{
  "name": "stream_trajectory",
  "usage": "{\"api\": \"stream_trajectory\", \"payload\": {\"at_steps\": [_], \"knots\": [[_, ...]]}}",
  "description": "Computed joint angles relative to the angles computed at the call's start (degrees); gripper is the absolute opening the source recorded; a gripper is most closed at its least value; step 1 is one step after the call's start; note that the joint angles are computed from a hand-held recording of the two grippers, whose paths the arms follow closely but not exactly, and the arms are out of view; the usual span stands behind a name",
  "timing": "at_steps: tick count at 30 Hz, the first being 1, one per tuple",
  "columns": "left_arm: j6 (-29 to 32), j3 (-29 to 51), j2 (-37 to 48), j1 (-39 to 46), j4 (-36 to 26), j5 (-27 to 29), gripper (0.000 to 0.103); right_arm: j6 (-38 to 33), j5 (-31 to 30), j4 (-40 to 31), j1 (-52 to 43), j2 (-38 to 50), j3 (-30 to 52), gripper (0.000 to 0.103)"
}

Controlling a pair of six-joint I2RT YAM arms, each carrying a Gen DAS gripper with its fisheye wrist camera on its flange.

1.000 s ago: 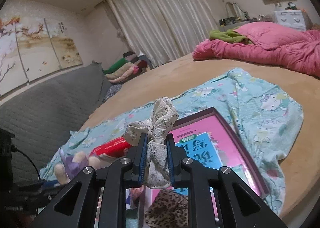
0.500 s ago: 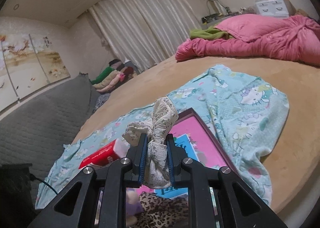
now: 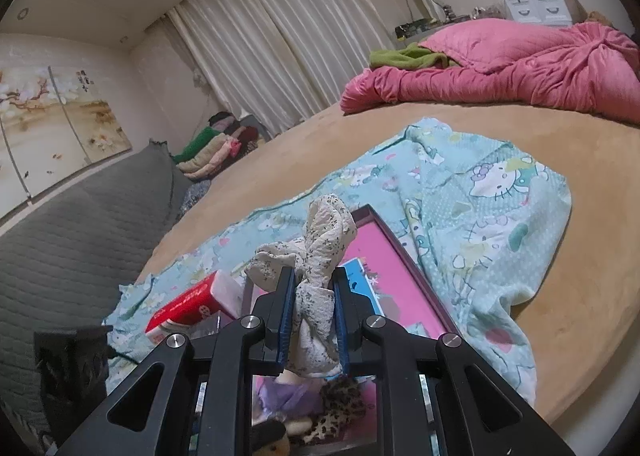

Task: Organize soft objects
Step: 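Carry the plush toy and floral cloth toward the tray with both tools, then lower the plush toy and floral cloth onto the tray, opening both tools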

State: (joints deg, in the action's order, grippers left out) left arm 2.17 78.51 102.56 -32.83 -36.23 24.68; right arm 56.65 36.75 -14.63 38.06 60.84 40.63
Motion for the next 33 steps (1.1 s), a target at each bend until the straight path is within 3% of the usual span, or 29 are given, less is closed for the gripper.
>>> {"api": "stream_trajectory", "payload": {"at_steps": [23, 33], "knots": [[-3.92, 7.16, 8.15, 2.35, 1.02, 1.63, 0.034, 1.26, -13.96, -1.94, -5.73, 8.62, 0.55, 0.018], [-3.32, 7.31, 8.44, 2.28, 0.13, 1.52, 0.034, 0.28, -16.34, -4.38, -5.92, 12.66, 2.66, 0.020]]}}
